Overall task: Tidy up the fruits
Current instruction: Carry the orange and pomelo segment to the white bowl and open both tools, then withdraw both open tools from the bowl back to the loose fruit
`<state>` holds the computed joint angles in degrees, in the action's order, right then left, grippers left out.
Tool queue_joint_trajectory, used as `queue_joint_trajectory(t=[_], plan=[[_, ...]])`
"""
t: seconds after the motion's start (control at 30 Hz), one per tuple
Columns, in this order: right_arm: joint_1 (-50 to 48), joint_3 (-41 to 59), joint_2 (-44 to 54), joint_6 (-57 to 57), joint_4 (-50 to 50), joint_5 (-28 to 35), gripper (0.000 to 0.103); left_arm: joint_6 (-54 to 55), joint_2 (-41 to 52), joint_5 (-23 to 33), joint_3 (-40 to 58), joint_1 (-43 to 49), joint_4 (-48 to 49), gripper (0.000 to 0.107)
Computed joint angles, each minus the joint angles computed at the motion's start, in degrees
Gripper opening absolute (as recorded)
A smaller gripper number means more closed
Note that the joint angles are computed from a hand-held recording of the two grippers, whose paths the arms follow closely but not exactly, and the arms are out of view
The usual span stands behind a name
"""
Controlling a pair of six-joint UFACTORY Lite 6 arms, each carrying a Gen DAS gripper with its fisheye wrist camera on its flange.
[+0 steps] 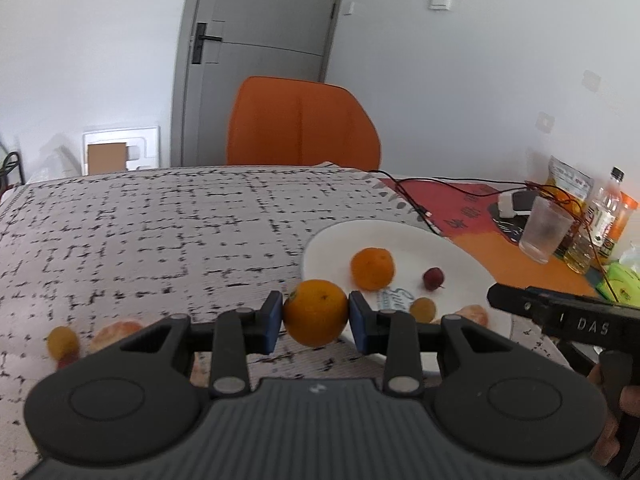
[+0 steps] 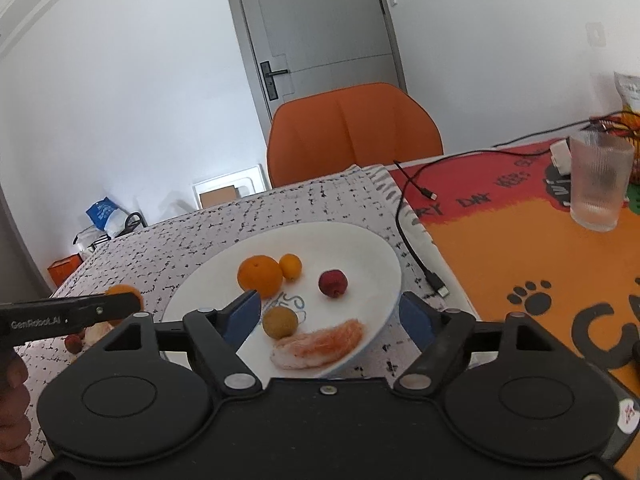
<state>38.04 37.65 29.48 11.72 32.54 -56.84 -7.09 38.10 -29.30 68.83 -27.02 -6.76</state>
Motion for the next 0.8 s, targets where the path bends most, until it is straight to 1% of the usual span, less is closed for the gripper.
queue_joint_trajectory(t=[0.17, 0.23, 0.27, 0.37, 0.43, 0.57, 0.67, 0.7, 0.8], plan=[[-0.1, -2.0, -0.7, 2.4, -1.1, -1.0, 0.077, 0.9, 2.1, 2.2, 4.2, -1.4, 0.0, 0.034], [-0.2, -2.6, -1.1, 2.9, -1.8, -1.4, 0.081, 1.6, 2.7, 3.4, 5.7, -1.9, -0.6, 0.035], [0.1, -3.1, -1.3, 3.2, -1.9, -1.8, 0.082, 2.6, 2.5, 2.9, 5.5, -2.2, -1.8, 0.037], [0.1, -3.2, -1.1, 3.8, -2.5, -2.2, 0.082, 6.0, 1.5, 1.9, 4.5, -2.6, -5.2, 0.044], [0.0, -3.0, -0.7, 4.3, -3.0, -2.4, 0.082, 6.1, 0.5, 1.7, 3.3, -2.4, -5.8, 0.054], [0.0, -2.7, -0.1, 5.5, -3.6, -2.9, 0.083, 9.5, -1.7, 0.9, 0.3, -1.7, -9.0, 0.062], [0.1, -2.5, 0.1, 5.7, -3.9, -2.8, 0.083, 10.1, -3.5, 0.2, -2.4, -0.8, -9.8, 0.073], [0.4, -2.5, 0.2, 5.7, -3.6, -2.8, 0.085, 10.1, -4.0, -0.3, -3.3, -0.5, -10.0, 0.078], [0.7, -2.1, 0.3, 5.5, -3.5, -2.6, 0.088, 11.2, -5.6, -1.6, -5.8, -0.1, -12.4, 0.086]])
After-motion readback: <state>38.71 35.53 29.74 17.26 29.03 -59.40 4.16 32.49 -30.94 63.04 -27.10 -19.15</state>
